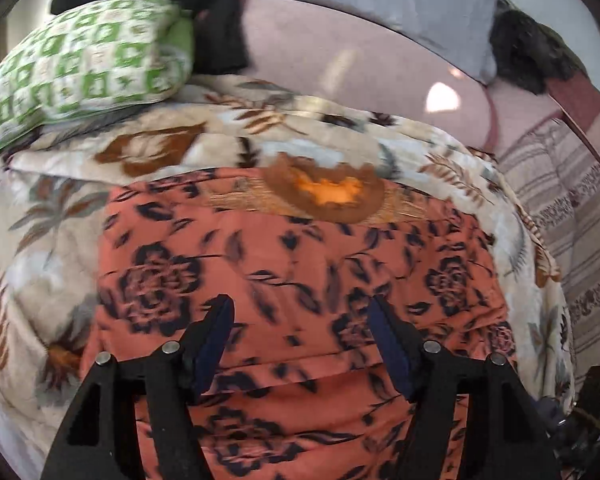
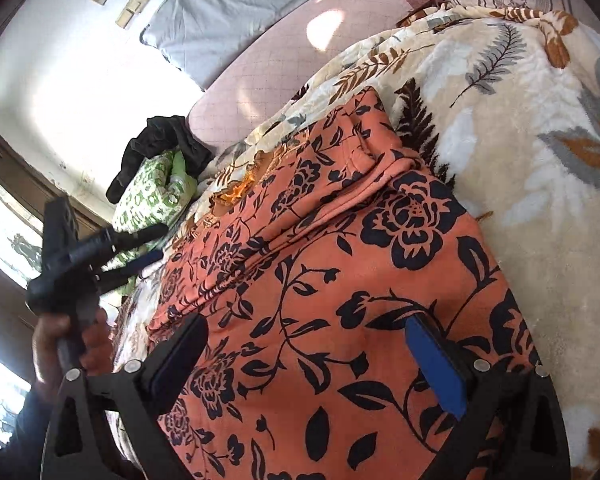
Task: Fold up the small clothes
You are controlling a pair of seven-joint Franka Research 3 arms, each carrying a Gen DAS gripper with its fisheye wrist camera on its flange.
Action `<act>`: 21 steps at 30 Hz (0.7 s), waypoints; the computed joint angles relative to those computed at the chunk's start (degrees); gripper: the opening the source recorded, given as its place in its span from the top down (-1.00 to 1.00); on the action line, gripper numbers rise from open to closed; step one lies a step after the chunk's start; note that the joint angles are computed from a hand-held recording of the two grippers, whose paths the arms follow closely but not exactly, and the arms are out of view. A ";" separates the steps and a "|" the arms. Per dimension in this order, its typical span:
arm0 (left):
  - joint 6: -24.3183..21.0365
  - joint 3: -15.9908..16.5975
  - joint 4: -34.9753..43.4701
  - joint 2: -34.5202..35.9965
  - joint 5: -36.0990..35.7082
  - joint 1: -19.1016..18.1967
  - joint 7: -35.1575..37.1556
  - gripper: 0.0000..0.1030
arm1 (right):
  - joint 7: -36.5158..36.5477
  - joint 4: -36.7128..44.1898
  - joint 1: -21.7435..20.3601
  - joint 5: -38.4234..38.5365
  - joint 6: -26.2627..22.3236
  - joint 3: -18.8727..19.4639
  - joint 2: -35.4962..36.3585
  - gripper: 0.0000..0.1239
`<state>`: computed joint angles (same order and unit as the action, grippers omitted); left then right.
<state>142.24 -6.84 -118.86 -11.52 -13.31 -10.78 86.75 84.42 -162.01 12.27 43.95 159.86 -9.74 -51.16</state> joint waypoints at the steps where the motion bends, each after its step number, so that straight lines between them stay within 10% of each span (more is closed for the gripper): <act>1: 0.97 0.45 -1.33 -0.66 1.18 0.98 -0.54 -0.37 | 0.12 0.26 0.25 0.71 0.45 -0.57 -0.40 -0.62; 6: 3.38 2.81 -5.85 -1.19 2.46 3.68 -1.06 -0.37 | -1.69 8.10 3.59 4.88 0.57 -5.81 5.03 -0.62; 9: 4.89 2.96 -7.27 -0.23 1.70 4.16 -0.98 -0.37 | -9.45 17.39 12.03 16.61 -4.49 -15.54 12.77 -0.62; 21: 11.31 4.02 -11.43 -0.63 -3.80 2.98 6.92 -0.46 | -1.69 25.79 6.59 23.80 -6.98 -11.08 30.89 -0.60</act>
<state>153.54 -2.82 -130.29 -12.15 -17.11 -7.80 93.67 82.73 -136.23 18.86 67.75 152.88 -20.82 -20.27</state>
